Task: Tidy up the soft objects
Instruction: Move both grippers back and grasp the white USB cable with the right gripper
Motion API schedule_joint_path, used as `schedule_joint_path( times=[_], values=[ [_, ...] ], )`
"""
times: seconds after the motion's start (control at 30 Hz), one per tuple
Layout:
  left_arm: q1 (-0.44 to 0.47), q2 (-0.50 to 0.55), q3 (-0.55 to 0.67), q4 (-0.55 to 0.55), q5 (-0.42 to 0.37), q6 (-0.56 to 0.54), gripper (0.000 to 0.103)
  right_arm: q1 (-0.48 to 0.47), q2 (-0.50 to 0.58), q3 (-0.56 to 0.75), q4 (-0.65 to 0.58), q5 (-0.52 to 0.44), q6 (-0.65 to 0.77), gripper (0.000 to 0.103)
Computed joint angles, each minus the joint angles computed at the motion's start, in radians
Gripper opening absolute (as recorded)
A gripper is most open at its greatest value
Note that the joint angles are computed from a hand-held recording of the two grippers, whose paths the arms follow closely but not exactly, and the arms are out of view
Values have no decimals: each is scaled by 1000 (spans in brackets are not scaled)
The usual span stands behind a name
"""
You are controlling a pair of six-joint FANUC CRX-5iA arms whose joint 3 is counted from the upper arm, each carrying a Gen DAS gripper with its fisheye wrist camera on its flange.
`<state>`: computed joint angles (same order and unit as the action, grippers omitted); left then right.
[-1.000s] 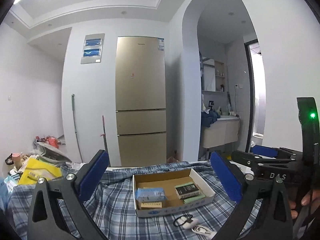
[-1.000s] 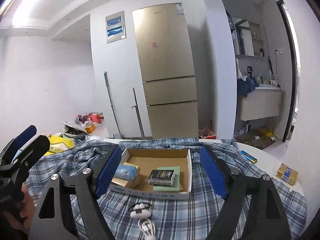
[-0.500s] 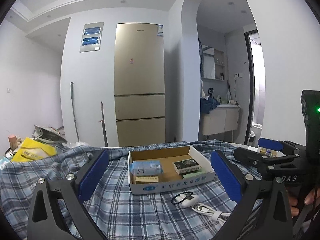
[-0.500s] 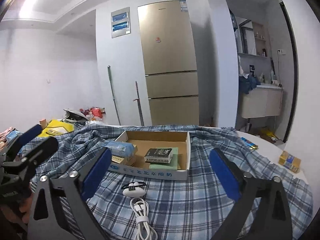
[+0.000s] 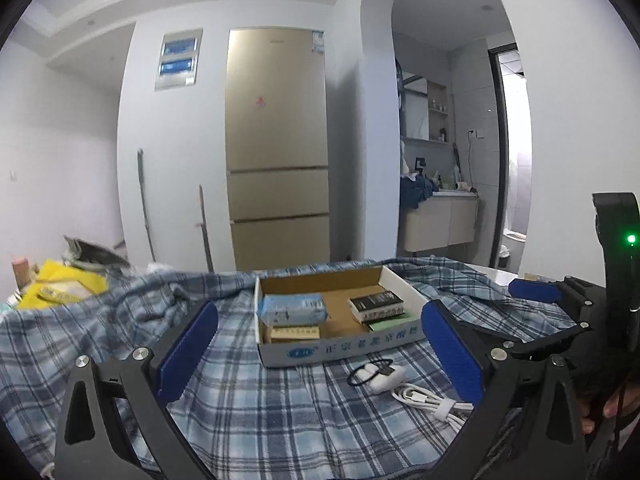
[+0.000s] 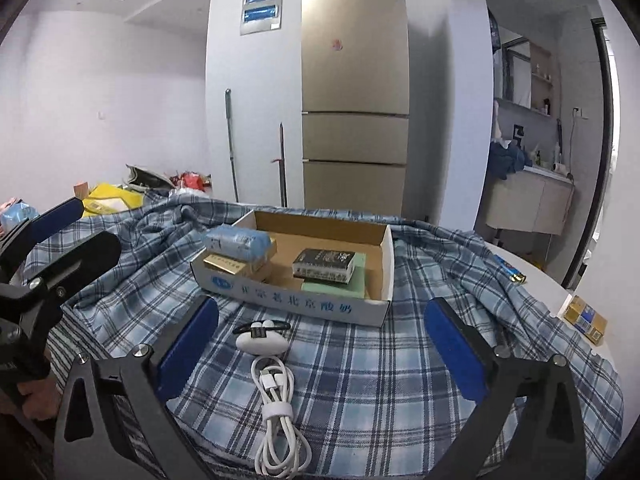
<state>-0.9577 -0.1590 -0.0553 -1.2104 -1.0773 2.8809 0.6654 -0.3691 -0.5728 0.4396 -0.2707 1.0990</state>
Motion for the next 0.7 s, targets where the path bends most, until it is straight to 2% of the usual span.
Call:
schedule_joint_path(
  times=[0.17, 0.3, 0.4, 0.53, 0.6, 0.7],
  values=[
    [19, 24, 22, 36, -18, -46, 103, -1, 13, 47, -118, -45, 87, 103],
    [-9, 21, 13, -17, -41, 0, 103, -8, 20, 68, -163, -65, 111, 103],
    [-14, 6, -4, -38, -29, 26, 103, -8, 20, 49, -82, -61, 24, 103],
    [-31, 18, 5, -70, -78, 60, 103, -10, 24, 23, 17, -51, -76, 103],
    [-16, 18, 8, -52, -72, 56, 103, -13, 27, 40, -40, -52, -21, 103],
    [-18, 17, 8, -55, -78, 65, 103, -32, 10, -14, 83, 21, -144, 103]
  ],
)
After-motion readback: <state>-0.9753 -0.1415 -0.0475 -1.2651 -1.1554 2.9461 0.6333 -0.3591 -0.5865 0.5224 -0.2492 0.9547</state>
